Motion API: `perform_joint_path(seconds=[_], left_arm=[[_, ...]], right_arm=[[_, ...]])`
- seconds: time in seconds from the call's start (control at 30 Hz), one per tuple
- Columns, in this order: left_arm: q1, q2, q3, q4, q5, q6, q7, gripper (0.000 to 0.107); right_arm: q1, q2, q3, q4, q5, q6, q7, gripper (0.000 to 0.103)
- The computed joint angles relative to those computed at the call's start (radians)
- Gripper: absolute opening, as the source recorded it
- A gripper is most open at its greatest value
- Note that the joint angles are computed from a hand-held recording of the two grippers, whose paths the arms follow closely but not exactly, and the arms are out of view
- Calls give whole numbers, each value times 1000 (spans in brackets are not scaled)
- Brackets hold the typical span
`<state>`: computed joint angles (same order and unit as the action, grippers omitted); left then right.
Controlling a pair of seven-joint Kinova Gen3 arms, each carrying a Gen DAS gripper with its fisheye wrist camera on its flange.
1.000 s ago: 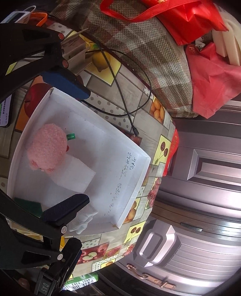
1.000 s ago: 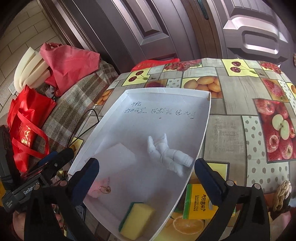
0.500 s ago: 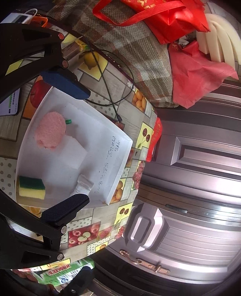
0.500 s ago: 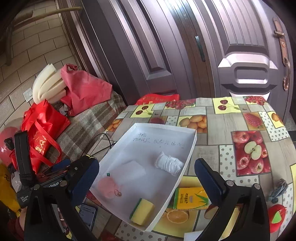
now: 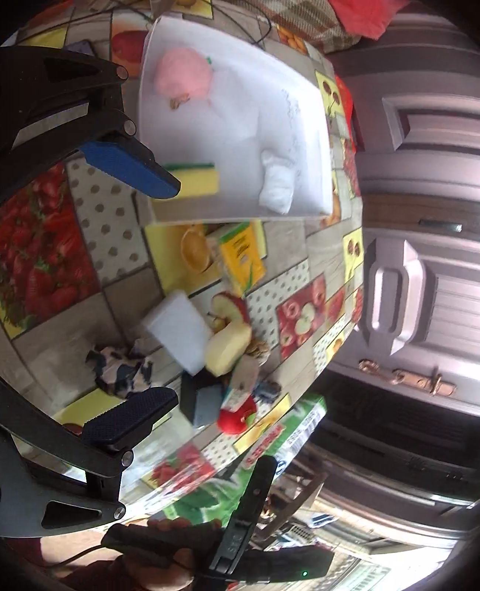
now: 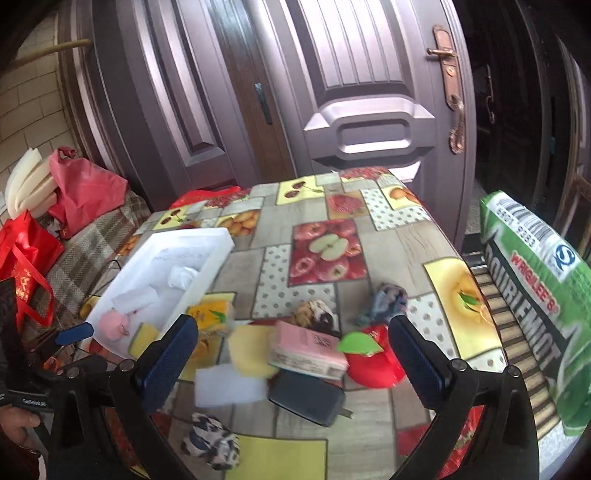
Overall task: Organize soft objects
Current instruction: 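Grasp the cow-print cloth with the left tool while the right tool grasps the red apple plush, then carry the cow-print cloth with the left tool while the right tool carries the apple plush to the tray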
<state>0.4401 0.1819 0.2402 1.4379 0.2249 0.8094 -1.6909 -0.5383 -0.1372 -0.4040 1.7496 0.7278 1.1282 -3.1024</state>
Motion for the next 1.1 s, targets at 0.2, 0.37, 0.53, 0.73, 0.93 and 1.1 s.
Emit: perform_joint_path(seconds=[0.2,0.37,0.53,0.73,0.93,1.1], left_arm=[[75,94,38,-44,-16,106,-26,102],[149,150,33,-108,-89,142,-40,88],[185,185,11,-147,-121,156,10,79],[193,185,5,-121,-136,143,-6,39],[151,165,21,-86,-77,123,-39,31],[126,118,25,-50,-45,76,-46,31]], right_arm=[[27,-23,12,65,-55,21,-8,103],[61,-13,46,77,-52,-28,12,103],[136,-5,145,108,-188,-180,20,83],[130,84,141,52,-236,-166,172,70],[128,34,153,105,-230,-215,117,57],[151,-33,89,120,-153,-180,-30,57]])
